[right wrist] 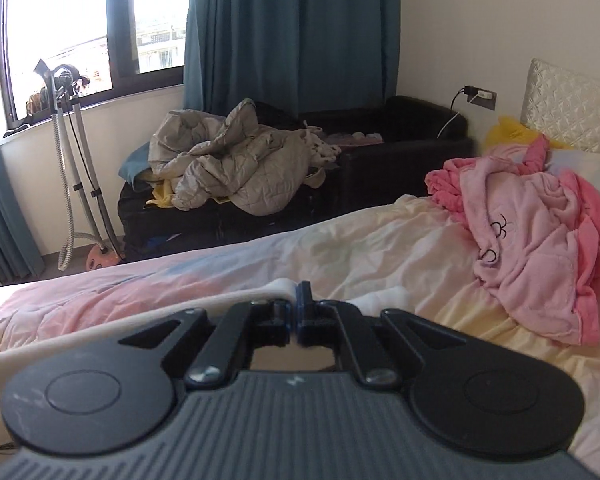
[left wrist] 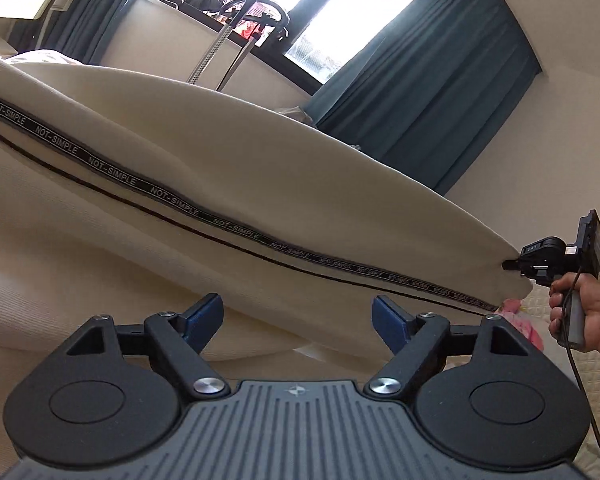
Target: Fold clothes
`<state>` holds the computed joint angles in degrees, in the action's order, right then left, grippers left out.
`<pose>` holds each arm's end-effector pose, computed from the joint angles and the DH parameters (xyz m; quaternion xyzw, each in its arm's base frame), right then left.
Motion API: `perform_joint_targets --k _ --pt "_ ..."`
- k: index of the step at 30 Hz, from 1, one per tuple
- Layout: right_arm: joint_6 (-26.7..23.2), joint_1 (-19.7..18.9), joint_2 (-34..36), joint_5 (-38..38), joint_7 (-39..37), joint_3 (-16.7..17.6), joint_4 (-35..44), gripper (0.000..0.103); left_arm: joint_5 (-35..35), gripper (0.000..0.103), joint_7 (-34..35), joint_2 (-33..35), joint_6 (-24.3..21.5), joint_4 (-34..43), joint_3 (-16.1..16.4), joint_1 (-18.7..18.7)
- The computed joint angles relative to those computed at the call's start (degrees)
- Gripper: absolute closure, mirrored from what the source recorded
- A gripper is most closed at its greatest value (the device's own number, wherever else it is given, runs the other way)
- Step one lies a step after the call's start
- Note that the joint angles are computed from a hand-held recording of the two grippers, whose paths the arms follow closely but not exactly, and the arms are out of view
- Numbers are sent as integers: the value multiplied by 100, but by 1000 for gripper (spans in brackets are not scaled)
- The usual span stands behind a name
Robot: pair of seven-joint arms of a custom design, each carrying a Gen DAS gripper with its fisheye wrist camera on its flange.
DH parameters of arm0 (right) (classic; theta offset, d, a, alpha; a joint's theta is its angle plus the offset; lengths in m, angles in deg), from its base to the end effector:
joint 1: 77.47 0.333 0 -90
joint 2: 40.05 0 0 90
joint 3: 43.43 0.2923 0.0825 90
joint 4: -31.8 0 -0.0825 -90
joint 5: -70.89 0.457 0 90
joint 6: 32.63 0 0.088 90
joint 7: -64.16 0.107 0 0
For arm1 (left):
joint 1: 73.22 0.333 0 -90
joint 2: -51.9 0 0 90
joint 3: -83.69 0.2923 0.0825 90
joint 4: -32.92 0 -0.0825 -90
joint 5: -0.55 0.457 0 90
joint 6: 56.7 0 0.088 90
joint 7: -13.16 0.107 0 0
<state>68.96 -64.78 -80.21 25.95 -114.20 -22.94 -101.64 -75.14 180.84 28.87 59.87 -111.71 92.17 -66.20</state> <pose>0.3946 0.2116 0.5913 -0.2633 0.8353 -0.4520 0.1694 0.4915 0.0769 0.3880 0.4713 -0.6815 0.5590 0.0326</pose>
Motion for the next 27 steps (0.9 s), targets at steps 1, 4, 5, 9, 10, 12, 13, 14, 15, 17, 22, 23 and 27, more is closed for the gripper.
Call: perform_joint_targets --k 1,4,5,9,10,12,13,14,15,17,22,23,27 --pt "78 -56 62 34 44 -109 -87 100 15 19 -42 47 97 13 -42 -6" --pt "431 -272 436 13 29 -420 -187 100 43 19 -85 215 419 61 -174 -52" --pt "569 -355 611 -65 -12 -497 -162 100 6 19 -50 250 523 57 -203 -81" --pt "1134 -648 1424 -384 -115 -811 114 100 -186 19 194 390 763 72 -263 -186" --pt "1266 -712 1674 -482 -150 -890 242 100 -273 19 346 392 821 61 -273 -208" --pt "1462 -788 2118 -692 -190 -1020 484 100 -421 19 608 370 977 29 -303 -243" --pt "1553 -817 2354 -810 -222 -1097 611 100 -501 19 758 381 1045 36 -315 -268" --pt "1617 -818 2526 -899 -241 -1167 692 100 -584 19 876 399 1142 44 -337 -291" --pt "1697 -817 2720 -965 -271 -1249 776 100 -666 19 976 419 1247 52 -362 -314" --pt "1917 -785 2995 -1028 -258 -1409 820 100 -702 19 1028 546 1353 145 -399 -339" --pt "2163 -593 3405 -1407 -117 -1591 756 99 -694 19 1061 696 1425 262 -459 -329" --pt "2223 -563 3328 -1458 -9 -1615 674 98 -699 19 1090 694 1430 267 -464 -326" --pt "2389 -488 2749 -1502 663 -1536 246 70 -666 19 1132 643 1480 233 -479 -321"
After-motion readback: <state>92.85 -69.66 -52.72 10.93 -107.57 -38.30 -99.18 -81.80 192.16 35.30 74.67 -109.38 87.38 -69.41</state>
